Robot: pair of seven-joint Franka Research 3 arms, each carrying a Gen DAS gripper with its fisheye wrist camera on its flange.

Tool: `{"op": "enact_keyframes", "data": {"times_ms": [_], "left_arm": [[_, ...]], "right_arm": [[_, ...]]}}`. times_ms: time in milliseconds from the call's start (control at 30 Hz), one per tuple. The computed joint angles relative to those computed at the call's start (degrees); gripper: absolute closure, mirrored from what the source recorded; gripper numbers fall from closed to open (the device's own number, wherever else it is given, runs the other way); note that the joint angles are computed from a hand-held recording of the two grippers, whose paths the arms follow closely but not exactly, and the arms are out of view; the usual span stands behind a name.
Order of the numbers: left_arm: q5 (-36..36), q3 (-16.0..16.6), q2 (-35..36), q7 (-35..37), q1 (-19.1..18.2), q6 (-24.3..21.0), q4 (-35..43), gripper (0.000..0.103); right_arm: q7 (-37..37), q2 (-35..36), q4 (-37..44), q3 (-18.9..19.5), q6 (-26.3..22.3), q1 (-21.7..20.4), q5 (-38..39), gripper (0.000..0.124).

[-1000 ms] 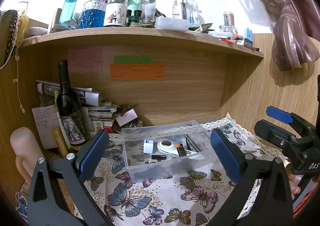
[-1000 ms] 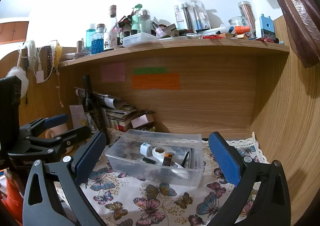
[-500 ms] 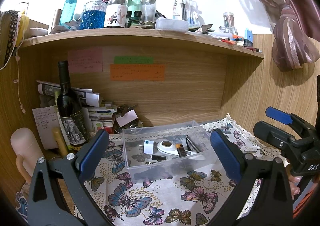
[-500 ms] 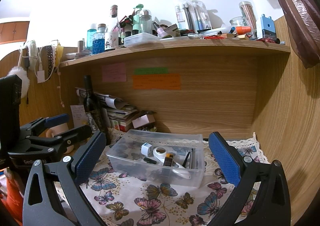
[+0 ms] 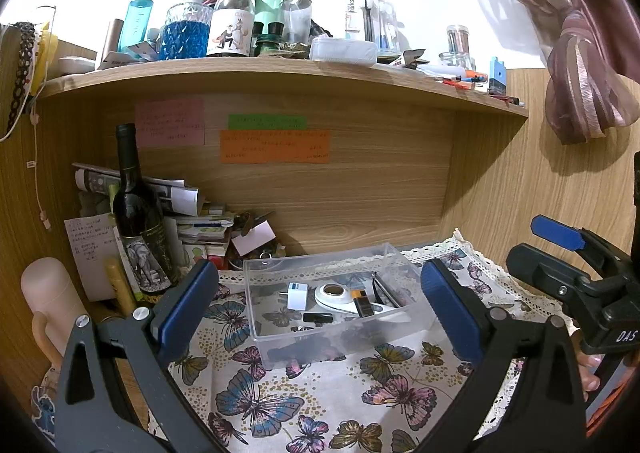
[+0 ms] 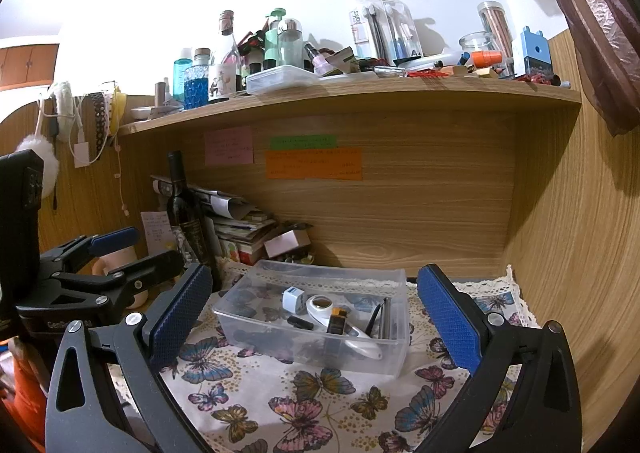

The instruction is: Organize rigid objects

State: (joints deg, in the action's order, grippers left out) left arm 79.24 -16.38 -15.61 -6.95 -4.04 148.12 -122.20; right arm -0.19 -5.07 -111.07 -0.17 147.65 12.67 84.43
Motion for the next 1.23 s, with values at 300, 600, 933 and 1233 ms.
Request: {"op": "enact_keyframes", "data": {"times_ms": [300, 600, 933, 1233], "left_arm": [[1.60, -0.11, 0.53, -0.66, -0.07, 0.25, 0.68, 0.000], [1.11, 0.41, 0.83, -1.02, -0.31, 1.04, 0.54, 0.000], [0.74, 0.83, 1.33, -0.73, 0.00, 2.19, 0.74, 0.000], [0.03, 1.30, 1.71, -1.62, 0.40, 2.96, 0.62, 0.000]], "right_arm": [[-0.05, 0.21, 0.17, 0.04, -0.31, -0.19, -0.08, 0.021], [1.26, 0.28, 0.26, 0.26, 0.36, 0.09, -0.96, 0.021], [3.43, 1.19, 0.61, 0.64, 1.10, 0.19, -2.33, 0.021], [5.99, 2.53, 1.42, 0.95, 1.67, 0.01, -4.33, 0.021]]}}
